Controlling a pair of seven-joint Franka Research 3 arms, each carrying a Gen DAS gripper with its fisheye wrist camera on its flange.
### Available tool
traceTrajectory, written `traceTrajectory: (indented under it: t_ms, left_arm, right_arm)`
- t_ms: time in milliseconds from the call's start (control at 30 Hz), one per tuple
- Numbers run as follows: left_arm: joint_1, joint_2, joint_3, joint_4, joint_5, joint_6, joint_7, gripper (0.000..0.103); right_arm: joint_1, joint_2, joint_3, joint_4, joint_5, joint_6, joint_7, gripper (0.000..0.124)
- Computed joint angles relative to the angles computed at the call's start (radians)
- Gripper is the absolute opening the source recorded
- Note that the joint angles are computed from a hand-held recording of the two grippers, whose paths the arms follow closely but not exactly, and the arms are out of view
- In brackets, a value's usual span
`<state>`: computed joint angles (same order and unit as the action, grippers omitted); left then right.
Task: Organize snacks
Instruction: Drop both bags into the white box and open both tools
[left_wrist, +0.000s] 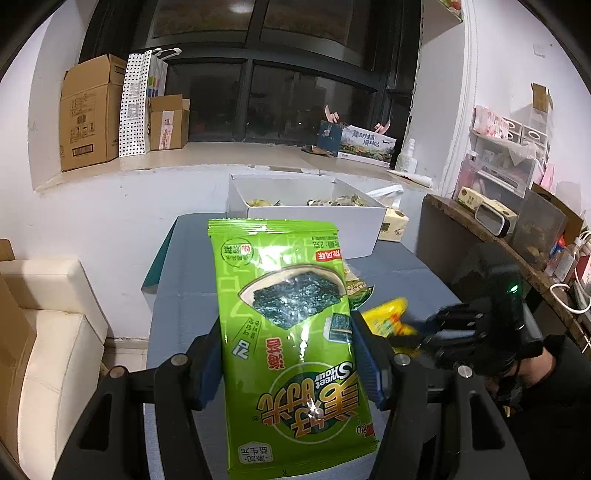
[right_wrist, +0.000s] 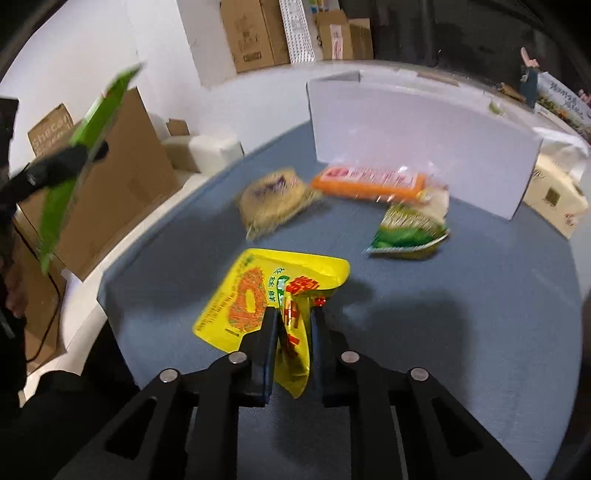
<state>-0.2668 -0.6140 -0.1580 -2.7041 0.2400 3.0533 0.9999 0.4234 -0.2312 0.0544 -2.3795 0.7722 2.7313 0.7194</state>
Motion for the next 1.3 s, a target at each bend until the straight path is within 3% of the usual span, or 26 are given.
traceTrajectory:
  t_ms: [167,333,467,600,633,700,733,867,967,1033,1067,1100,1133,1167,1300]
  left_arm:
    - [-0.018,0.037,0.017,0.027,-0.003,0.025,0.016,0.066]
    - [-0.042,0.113,0.042,0.095,-0.010,0.068,0.052,0.066]
    - [-0.060,0.204,0.078,0.194,-0.021,0.087,0.099,0.066]
    - [-0.140,0.357,0.181,0.370,-0.095,0.075,0.205,0.066]
    - [-0.185,0.414,0.225,0.439,-0.171,0.067,0.287,0.066]
    - [-0.213,0.507,0.260,0.555,-0.236,0.051,0.356,0.066]
    - [-0.244,0.553,0.285,0.619,-0.342,0.027,0.459,0.066]
    - [-0.181,0.748,0.249,0.877,-0.481,-0.080,0.579,0.066]
    - [-0.145,0.865,0.237,1.028,-0.439,-0.146,0.533,0.067]
    - [-0.137,0.921,0.244,1.098,-0.379,-0.167,0.482,0.072]
    - [-0.142,0.956,0.262,1.142,-0.339,-0.184,0.434,0.080]
    - [-0.150,0.989,0.285,1.190,-0.297,-0.225,0.376,0.101]
    - [-0.150,1.011,0.295,1.223,-0.272,-0.256,0.333,0.103]
    - [-0.126,1.033,0.275,1.258,-0.282,-0.290,0.331,0.103]
    - [-0.071,1.032,0.211,1.236,-0.248,-0.271,0.349,0.103]
  right_arm:
    - [-0.008,-0.054,-0.036,0.002,0.055,0.037,0.000,0.015]
    - [-0.024,-0.085,-0.073,0.037,0.092,0.013,-0.003,0.015]
    - [-0.035,-0.039,-0.089,0.127,0.153,0.021,-0.015,0.015]
    - [-0.067,0.051,-0.080,0.262,0.177,0.047,0.014,0.015]
    - [-0.080,0.086,-0.071,0.305,0.160,0.055,0.038,0.015]
    - [-0.102,0.165,-0.058,0.406,0.137,0.041,0.077,0.015]
    - [-0.114,0.207,-0.045,0.455,0.094,0.049,0.116,0.015]
    - [-0.149,0.402,-0.020,0.696,-0.128,0.004,0.341,0.015]
    - [-0.148,0.526,-0.027,0.848,-0.275,-0.035,0.491,0.015]
    - [-0.147,0.598,-0.029,0.934,-0.343,-0.049,0.561,0.016]
    - [-0.147,0.633,-0.032,0.978,-0.376,-0.061,0.593,0.018]
    - [-0.149,0.674,-0.034,1.036,-0.402,-0.100,0.630,0.022]
    - [-0.149,0.707,-0.039,1.088,-0.430,-0.143,0.671,0.053]
    - [-0.153,0.734,-0.038,1.128,-0.467,-0.169,0.718,0.099]
    - [-0.187,0.706,0.003,1.067,-0.435,-0.094,0.698,0.103]
